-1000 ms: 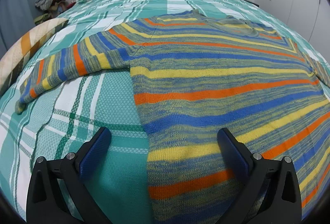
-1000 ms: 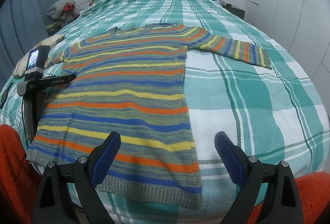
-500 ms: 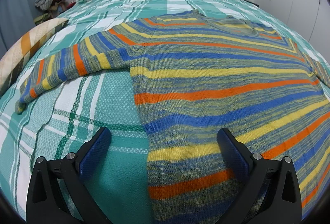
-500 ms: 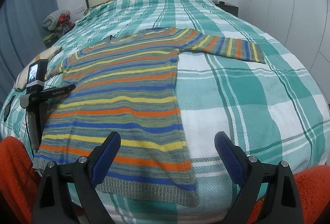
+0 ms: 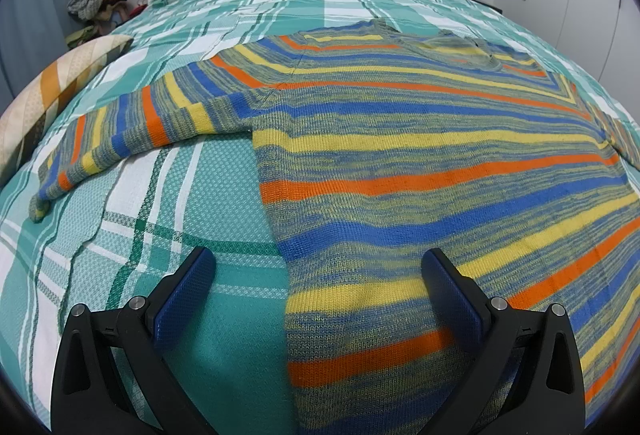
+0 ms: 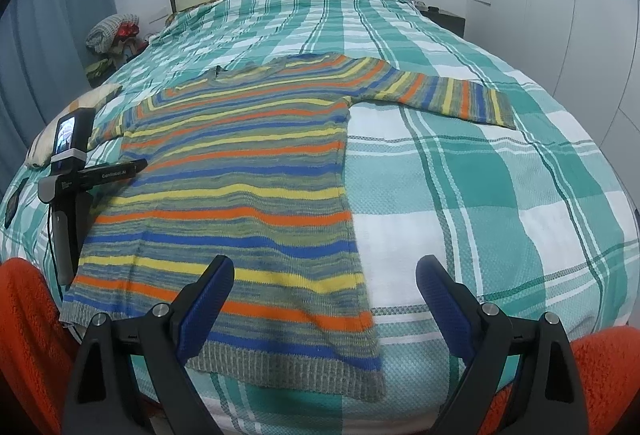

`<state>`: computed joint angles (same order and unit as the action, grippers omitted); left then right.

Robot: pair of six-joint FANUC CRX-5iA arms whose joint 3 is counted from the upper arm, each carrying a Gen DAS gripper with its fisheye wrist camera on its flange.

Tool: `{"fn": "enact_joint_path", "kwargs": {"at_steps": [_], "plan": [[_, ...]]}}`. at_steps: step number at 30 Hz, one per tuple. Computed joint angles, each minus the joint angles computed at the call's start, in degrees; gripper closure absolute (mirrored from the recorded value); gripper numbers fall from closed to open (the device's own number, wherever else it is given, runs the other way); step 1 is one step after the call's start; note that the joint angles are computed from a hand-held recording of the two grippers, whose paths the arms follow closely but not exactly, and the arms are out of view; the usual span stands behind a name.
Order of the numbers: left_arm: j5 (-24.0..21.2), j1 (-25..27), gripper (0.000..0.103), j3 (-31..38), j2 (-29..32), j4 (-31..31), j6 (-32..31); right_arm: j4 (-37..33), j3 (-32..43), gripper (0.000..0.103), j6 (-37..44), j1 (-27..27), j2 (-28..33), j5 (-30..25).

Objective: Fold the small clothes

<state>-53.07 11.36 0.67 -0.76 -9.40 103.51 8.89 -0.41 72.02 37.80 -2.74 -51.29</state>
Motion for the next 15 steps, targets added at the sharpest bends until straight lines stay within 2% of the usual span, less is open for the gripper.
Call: {"fn": "enact_joint_path", "kwargs": {"at_steps": [15], "plan": [[-0.03, -0.05, 0.000, 0.05, 0.03, -0.02, 0.06, -0.27, -0.05, 0.011, 0.35, -0.57, -0.17, 0.67]]}}
